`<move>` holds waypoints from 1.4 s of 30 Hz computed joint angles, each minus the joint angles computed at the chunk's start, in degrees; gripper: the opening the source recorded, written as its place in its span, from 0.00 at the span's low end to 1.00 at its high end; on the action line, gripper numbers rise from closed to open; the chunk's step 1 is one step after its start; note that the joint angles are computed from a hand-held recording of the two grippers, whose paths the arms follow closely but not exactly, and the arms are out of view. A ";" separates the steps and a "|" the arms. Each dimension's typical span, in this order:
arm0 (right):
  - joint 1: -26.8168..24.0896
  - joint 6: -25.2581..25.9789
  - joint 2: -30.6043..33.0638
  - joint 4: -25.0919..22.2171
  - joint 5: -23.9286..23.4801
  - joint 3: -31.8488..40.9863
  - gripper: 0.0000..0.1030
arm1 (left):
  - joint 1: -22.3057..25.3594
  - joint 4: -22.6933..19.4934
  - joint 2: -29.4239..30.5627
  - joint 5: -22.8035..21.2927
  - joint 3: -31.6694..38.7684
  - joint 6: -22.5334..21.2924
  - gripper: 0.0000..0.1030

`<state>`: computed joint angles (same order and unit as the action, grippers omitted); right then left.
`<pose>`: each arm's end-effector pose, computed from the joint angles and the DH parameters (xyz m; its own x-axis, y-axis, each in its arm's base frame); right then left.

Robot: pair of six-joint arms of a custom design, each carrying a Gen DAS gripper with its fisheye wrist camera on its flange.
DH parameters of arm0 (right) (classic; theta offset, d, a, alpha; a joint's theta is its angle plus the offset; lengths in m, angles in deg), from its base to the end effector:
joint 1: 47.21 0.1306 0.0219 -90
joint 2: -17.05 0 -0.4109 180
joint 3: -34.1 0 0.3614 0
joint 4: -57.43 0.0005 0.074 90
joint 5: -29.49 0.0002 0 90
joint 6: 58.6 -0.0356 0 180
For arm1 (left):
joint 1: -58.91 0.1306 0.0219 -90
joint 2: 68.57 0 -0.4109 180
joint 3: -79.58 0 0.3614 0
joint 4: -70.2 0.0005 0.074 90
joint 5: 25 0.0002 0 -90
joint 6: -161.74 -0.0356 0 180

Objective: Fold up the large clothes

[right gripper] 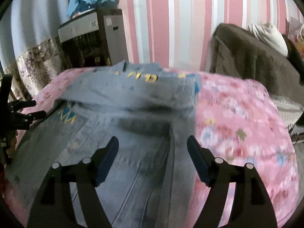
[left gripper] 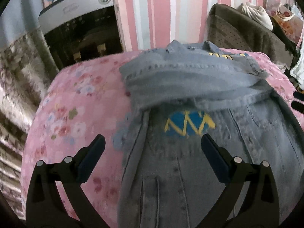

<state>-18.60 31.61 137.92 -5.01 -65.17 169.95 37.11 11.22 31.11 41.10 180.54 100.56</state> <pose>0.5745 0.3161 0.4959 -0.6449 -0.3559 -0.6763 -0.5279 0.8474 0.0574 0.4778 -0.1761 0.4536 -0.7544 -0.1729 -0.6332 -0.2570 0.9655 0.0424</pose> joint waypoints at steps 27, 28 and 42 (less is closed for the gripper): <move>-0.65 -9.93 -23.79 14.89 5.30 -37.70 0.73 | -8.20 -3.75 -14.49 -3.86 -19.09 17.14 0.97; -0.75 -10.13 -23.90 14.33 4.57 -37.92 0.73 | -8.49 -3.56 -14.91 -3.69 -19.49 17.10 0.97; -1.66 -12.32 -23.58 10.13 2.07 -38.05 0.84 | -10.15 -3.50 -15.25 -0.60 -21.08 18.86 0.97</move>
